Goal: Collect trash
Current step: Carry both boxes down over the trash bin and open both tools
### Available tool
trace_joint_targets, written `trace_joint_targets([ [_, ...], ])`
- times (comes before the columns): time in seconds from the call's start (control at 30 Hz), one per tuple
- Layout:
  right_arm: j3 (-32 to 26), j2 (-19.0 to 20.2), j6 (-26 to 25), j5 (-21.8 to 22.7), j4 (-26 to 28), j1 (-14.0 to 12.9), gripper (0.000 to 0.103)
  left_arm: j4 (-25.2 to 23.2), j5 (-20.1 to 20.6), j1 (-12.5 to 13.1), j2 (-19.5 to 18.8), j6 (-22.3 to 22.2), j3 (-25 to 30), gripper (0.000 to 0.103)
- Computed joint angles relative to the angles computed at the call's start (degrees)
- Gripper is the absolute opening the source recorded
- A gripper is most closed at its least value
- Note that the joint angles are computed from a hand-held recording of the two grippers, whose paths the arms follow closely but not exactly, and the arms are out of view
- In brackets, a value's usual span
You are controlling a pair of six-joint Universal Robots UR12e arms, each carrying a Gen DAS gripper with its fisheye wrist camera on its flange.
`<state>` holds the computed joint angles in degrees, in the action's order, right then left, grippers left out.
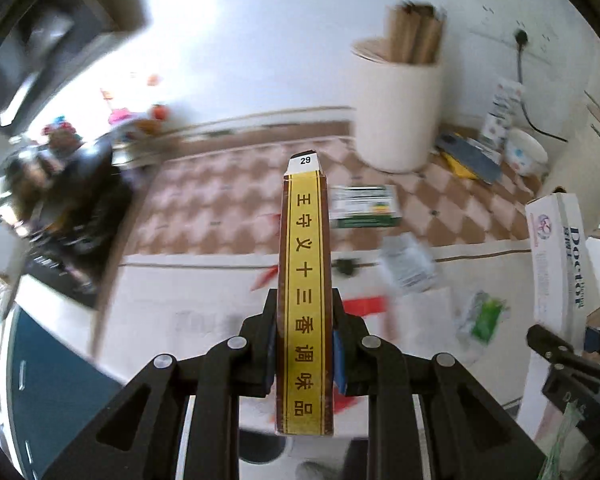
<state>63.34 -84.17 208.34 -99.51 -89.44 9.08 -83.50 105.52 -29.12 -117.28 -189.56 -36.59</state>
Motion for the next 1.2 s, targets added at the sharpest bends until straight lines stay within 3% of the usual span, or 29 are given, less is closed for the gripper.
trace_joint_targets([
  [0.13, -1.2, 0.2, -1.0, -0.5, -0.6, 4.1, 0.049, 5.6, 5.0, 1.6, 8.6, -1.8, -12.6, 0.018],
  [0.23, -1.3, 0.5, -1.5, -0.3, -1.0, 8.0, 0.049, 6.5, 6.7, 3.1, 13.5, -4.2, -19.2, 0.018],
  [0.43, -1.7, 2.6, -3.9, 3.5, 0.0, 14.6, 0.049, 1.9, 8.0, 6.4, 20.2, -11.3, -28.3, 0.018],
  [0.53, -2.4, 4.6, -6.4, 6.2, 1.9, 17.4, 0.049, -1.2, 6.1, 8.7, 23.1, -15.7, -33.2, 0.018],
  [0.7, -0.8, 7.8, -11.7, 10.7, 3.5, 20.9, 0.049, -3.9, -4.7, 14.3, 27.0, -20.8, -42.8, 0.018],
  [0.9, 6.9, 10.3, -14.2, 17.5, 2.2, 22.3, 0.049, -1.6, -23.2, 22.6, 29.3, -23.3, -58.3, 0.018],
  [1.03, 12.2, 13.0, -14.3, 22.0, 0.2, 22.6, 0.049, 3.0, -30.0, 25.5, 27.5, -23.4, -65.9, 0.018],
  [1.2, 15.6, 18.0, -14.3, 24.2, -3.1, 23.0, 0.049, 8.0, -34.4, 27.4, 23.4, -22.6, -71.2, 0.018],
])
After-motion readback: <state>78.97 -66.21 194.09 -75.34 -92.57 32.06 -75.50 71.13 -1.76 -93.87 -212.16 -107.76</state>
